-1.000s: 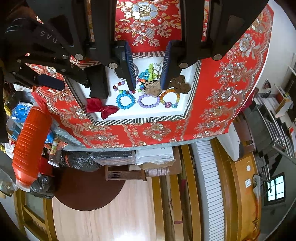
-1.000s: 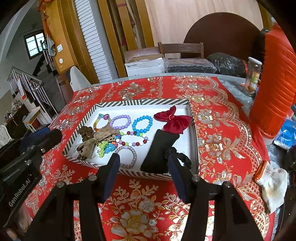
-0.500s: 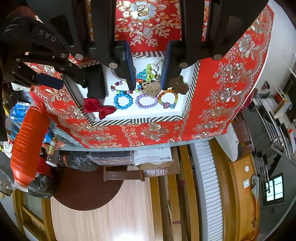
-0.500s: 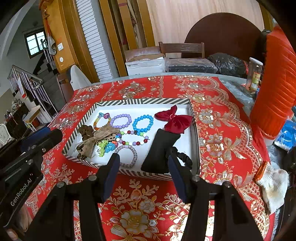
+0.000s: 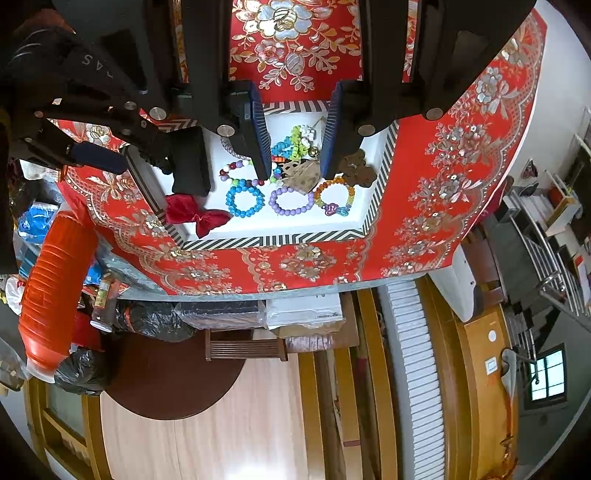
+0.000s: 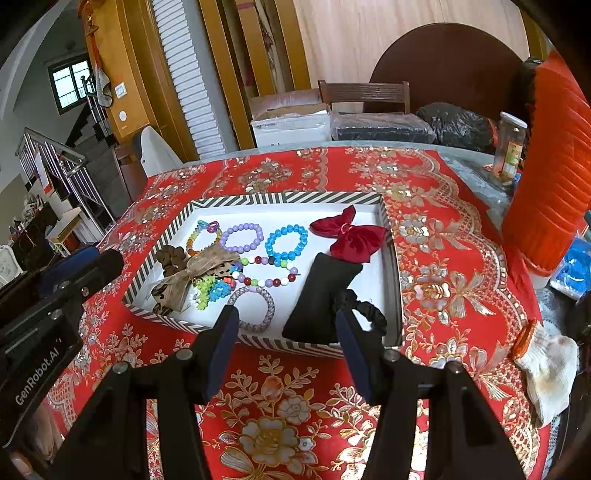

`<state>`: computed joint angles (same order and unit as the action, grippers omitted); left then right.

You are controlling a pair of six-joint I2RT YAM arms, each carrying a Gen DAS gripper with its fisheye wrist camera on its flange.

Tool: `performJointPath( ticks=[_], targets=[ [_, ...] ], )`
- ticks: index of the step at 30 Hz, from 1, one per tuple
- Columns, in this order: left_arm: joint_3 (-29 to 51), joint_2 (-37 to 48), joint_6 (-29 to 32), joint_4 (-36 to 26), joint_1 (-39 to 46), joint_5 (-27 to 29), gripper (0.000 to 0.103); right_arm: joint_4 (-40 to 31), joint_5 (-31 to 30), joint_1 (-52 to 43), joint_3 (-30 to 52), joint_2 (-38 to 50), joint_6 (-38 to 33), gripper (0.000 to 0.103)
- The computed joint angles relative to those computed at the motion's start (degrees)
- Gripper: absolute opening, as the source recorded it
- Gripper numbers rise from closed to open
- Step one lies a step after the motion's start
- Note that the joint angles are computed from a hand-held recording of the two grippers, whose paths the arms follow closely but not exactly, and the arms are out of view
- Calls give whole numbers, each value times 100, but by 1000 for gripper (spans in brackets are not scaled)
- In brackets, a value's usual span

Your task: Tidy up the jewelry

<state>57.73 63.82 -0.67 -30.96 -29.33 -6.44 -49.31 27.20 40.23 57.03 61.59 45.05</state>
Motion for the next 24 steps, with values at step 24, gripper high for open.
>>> performJointPath(
  ticks=[24],
  targets=[
    [-31, 224, 32, 200, 80, 67, 25, 231, -231, -229, -75, 168, -234, 59]
  ],
)
